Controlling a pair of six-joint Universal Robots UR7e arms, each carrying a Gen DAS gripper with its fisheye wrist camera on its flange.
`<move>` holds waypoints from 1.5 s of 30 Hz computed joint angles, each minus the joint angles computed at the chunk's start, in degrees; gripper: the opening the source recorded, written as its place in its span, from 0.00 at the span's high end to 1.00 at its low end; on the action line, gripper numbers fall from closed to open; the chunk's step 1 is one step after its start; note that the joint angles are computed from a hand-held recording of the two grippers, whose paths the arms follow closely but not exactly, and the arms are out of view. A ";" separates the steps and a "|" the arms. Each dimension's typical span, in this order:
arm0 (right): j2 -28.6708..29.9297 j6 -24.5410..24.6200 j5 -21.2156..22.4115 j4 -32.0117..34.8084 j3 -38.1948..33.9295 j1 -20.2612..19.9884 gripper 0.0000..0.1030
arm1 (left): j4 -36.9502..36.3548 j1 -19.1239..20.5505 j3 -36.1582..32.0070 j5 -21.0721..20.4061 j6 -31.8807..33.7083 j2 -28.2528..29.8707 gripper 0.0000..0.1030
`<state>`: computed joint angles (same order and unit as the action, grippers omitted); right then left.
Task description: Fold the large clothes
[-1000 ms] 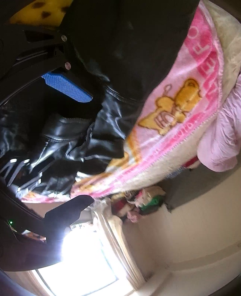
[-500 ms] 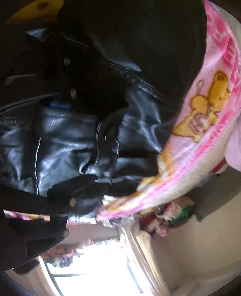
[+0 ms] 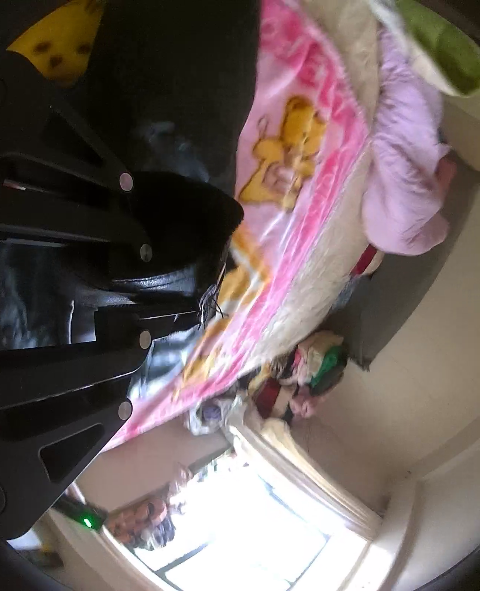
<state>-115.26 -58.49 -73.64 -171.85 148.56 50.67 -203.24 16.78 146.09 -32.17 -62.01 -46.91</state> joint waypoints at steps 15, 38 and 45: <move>29.04 11.84 -19.79 -16.99 -10.97 16.73 0.62 | 15.15 7.49 -0.80 -3.89 -8.80 -1.15 0.98; 15.09 5.66 -10.40 -1.79 -4.47 9.56 0.52 | 44.02 0.72 -3.38 0.94 -20.72 -6.95 0.49; 12.00 1.98 -9.46 -3.32 -0.86 9.50 0.32 | 43.20 -0.66 -4.17 1.35 -18.60 -5.42 0.39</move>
